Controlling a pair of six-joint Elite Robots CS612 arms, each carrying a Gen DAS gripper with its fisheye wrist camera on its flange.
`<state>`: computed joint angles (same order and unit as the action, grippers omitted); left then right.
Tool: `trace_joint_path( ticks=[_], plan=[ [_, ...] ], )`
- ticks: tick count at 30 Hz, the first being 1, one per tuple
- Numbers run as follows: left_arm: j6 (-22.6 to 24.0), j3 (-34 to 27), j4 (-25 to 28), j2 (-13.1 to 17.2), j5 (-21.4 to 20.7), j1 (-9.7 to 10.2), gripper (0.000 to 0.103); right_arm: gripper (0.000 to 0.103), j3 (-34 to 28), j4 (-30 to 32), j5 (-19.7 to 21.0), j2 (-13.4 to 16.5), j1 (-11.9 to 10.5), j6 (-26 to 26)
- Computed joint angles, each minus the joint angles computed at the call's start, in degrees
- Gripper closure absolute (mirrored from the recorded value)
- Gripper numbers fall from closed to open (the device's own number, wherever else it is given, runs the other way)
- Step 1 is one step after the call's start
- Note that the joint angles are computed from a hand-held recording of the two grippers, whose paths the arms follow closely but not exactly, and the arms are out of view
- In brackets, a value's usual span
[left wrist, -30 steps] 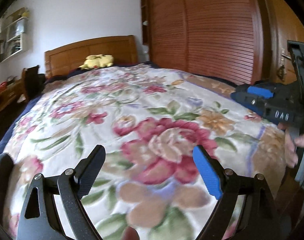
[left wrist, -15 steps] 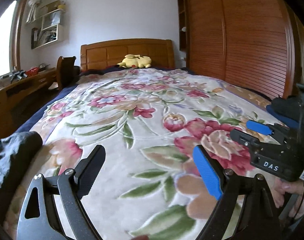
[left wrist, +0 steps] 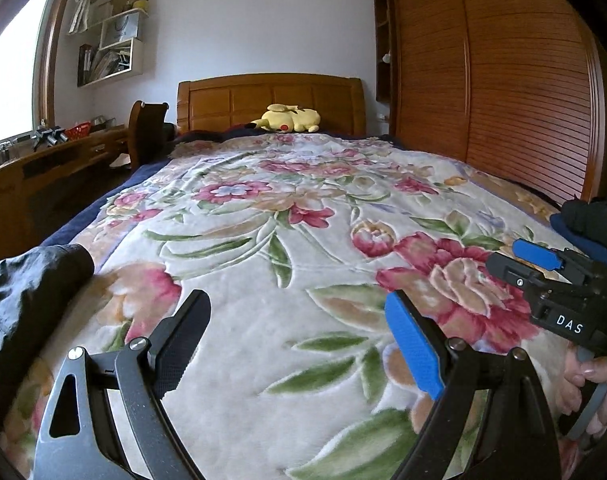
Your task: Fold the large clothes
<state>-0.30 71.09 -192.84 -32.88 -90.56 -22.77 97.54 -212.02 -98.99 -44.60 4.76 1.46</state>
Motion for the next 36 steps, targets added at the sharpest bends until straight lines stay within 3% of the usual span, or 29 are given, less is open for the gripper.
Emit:
trace_joint_path(
  ticks=[36],
  plan=[
    [0.0,0.9,-3.0,-0.3,1.2,0.24,0.013,0.039,-2.9,-0.1,-1.2,1.9,0.4,1.4]
  ],
)
